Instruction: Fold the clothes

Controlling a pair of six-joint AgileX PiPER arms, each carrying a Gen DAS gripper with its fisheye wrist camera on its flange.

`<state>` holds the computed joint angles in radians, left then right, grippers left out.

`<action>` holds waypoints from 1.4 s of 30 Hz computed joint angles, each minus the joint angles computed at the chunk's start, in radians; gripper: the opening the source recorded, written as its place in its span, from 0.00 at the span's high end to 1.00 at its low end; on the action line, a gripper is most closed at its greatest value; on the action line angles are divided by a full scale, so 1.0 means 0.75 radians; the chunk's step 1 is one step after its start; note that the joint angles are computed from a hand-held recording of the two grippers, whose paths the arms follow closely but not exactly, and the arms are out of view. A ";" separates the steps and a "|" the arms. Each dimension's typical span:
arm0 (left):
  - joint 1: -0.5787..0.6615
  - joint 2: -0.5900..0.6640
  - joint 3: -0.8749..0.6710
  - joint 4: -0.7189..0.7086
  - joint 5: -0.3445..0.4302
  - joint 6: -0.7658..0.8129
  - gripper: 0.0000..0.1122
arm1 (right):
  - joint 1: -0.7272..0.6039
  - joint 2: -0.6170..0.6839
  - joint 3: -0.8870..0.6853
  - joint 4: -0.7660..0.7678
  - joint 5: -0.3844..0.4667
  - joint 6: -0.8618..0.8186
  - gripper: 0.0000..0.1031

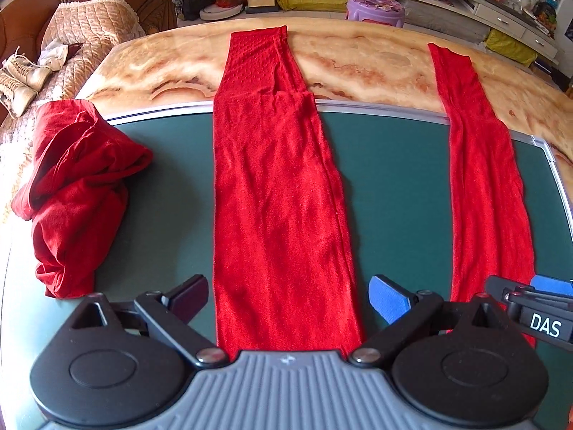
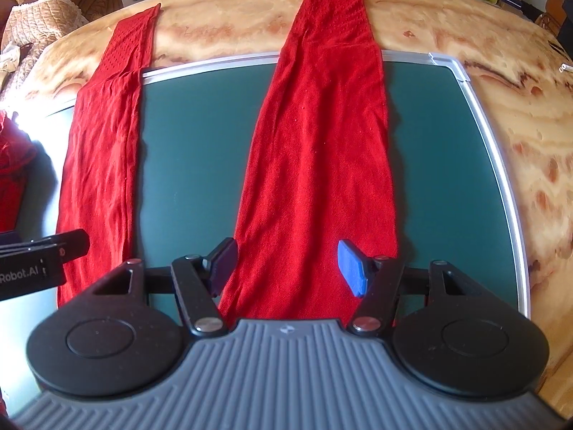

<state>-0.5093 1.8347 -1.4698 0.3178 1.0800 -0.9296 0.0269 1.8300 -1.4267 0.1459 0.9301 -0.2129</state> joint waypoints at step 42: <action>-0.818 -0.535 0.687 0.457 0.109 -1.030 0.12 | -0.128 -0.977 1.015 0.196 -0.362 -0.318 0.32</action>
